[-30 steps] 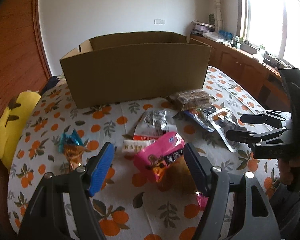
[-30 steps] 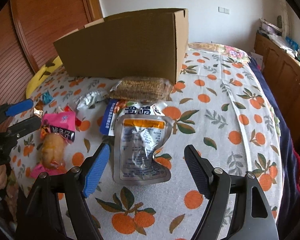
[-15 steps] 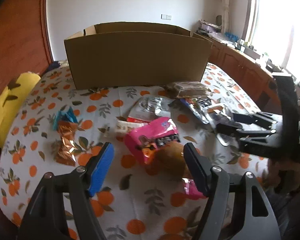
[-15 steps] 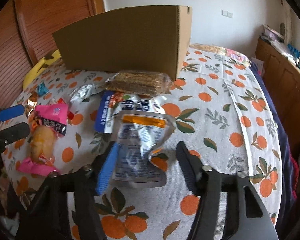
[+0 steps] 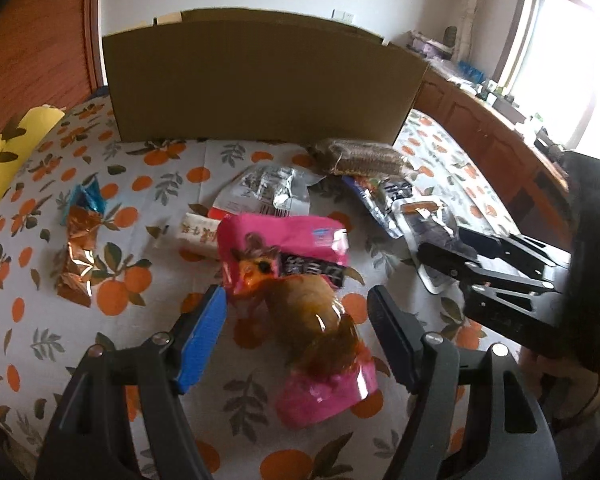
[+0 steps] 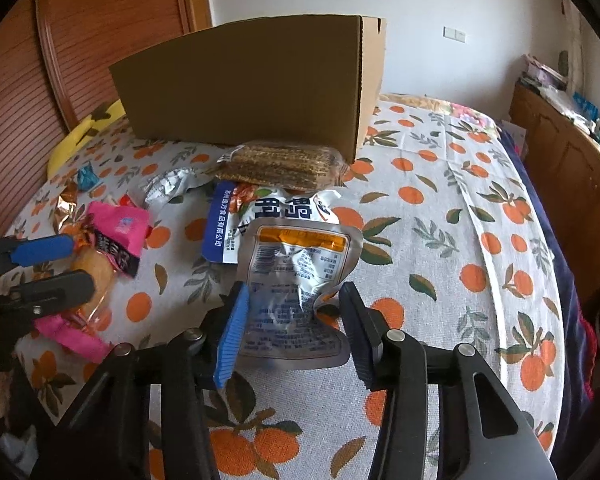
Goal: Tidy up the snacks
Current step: 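Grasp the clear orange-label pouch with the right gripper while the left grasps the pink sausage snack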
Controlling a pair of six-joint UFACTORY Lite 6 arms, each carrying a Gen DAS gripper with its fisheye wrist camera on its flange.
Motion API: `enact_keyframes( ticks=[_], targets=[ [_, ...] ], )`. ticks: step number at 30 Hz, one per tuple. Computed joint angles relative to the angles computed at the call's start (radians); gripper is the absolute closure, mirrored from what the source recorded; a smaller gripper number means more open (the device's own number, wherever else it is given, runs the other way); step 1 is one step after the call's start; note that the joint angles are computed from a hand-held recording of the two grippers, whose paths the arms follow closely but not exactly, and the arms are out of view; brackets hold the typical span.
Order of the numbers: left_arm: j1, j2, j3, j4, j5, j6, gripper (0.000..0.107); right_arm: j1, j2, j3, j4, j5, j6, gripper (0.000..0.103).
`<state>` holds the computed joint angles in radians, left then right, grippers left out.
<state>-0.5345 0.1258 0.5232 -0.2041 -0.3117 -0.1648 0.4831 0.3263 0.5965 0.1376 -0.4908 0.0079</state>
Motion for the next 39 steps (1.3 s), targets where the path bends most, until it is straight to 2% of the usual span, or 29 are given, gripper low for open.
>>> enact_keyframes(
  ticks=[3, 8, 13, 17, 25, 27, 30, 33, 39],
  targets=[
    [-0.013, 0.038, 0.027, -0.059, 0.005, 0.055, 0.034, -0.01, -0.004, -0.007, -0.037, -0.004, 0.035, 0.056],
    [-0.045, 0.093, 0.061, -0.277, 0.003, 0.274, 0.034, -0.009, -0.004, -0.008, -0.04, -0.006, 0.041, 0.056],
    [-0.118, 0.127, 0.056, -0.496, -0.088, 0.5, 0.029, -0.021, -0.014, -0.018, -0.076, -0.008, 0.069, 0.056],
    [-0.107, 0.125, 0.032, -0.423, -0.115, 0.427, 0.025, -0.023, -0.016, -0.018, -0.08, -0.006, 0.07, 0.056],
    [-0.097, 0.101, 0.034, -0.385, -0.044, 0.45, 0.026, -0.02, -0.014, -0.018, -0.072, -0.007, 0.063, 0.056],
    [-0.092, 0.088, 0.027, -0.356, -0.034, 0.421, 0.028, -0.02, -0.014, -0.017, -0.072, -0.007, 0.063, 0.056],
    [-0.071, 0.056, -0.003, -0.202, -0.037, 0.267, 0.043, -0.02, -0.014, -0.017, -0.072, -0.007, 0.063, 0.056],
    [-0.081, 0.056, 0.0, -0.258, -0.039, 0.323, 0.056, -0.022, -0.014, -0.018, -0.078, -0.007, 0.068, 0.056],
    [-0.091, 0.035, -0.009, -0.281, -0.034, 0.364, 0.058, -0.019, -0.013, -0.015, -0.075, -0.005, 0.068, 0.056]
  ],
)
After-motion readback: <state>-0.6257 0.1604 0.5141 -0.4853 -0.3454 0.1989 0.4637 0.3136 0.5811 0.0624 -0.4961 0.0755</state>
